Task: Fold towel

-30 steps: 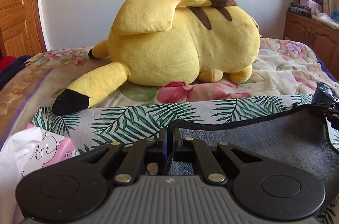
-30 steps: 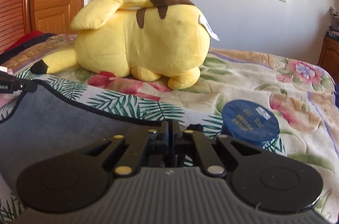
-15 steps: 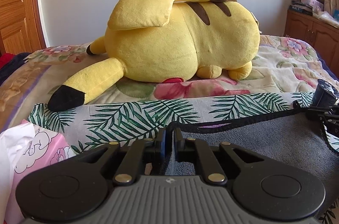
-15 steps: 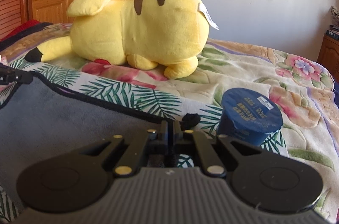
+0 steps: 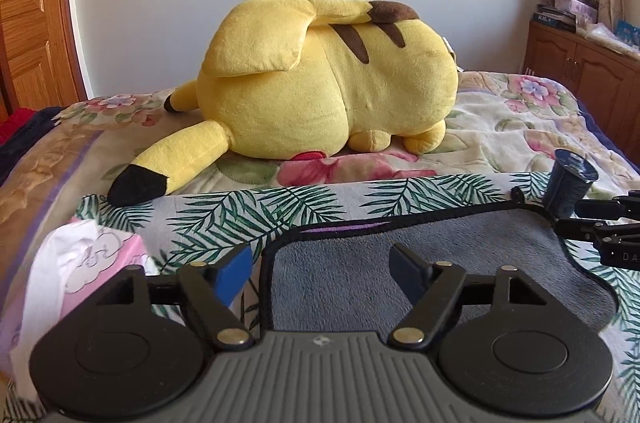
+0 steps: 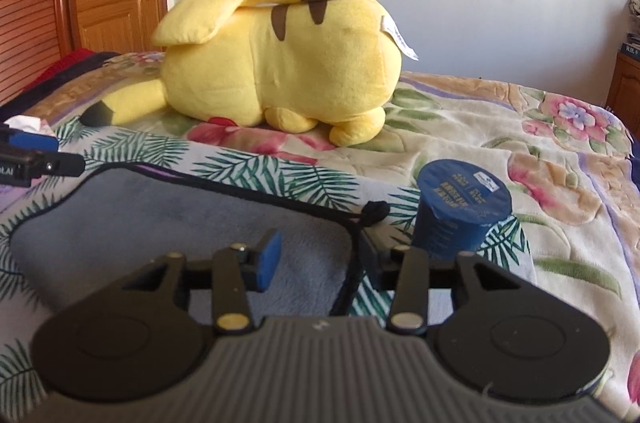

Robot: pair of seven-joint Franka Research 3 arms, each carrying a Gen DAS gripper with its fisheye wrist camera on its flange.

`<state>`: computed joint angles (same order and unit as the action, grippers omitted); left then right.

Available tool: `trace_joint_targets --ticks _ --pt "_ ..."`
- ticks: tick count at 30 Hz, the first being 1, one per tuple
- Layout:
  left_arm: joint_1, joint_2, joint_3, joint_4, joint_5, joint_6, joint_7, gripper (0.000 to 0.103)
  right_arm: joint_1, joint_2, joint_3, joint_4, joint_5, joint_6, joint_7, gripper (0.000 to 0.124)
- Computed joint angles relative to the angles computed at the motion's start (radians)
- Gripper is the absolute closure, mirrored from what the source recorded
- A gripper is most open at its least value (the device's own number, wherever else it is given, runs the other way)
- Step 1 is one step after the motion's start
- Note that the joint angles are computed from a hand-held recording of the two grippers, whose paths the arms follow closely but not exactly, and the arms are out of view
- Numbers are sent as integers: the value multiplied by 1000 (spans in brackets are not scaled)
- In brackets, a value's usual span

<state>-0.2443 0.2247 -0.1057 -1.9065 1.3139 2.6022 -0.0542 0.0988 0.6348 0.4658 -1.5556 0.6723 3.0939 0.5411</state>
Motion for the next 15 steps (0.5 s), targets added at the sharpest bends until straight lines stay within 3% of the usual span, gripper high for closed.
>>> trace_joint_targets --ticks 4,7,12,15 --pt "-12 -63 -18 -50 -4 -50 -28 37 -47 -63 50 -78 43 12 -24 71" --pt "-8 -106 -38 -75 -22 -69 -16 36 -53 -109 48 -118 74 3 -26 66" --pt "3 -186 -69 -123 -40 -99 -1 29 -93 -180 86 -174 188 4 -98 51" --pt "14 -235 -88 -154 -62 -111 13 27 -104 -223 99 -204 264 16 -159 34"
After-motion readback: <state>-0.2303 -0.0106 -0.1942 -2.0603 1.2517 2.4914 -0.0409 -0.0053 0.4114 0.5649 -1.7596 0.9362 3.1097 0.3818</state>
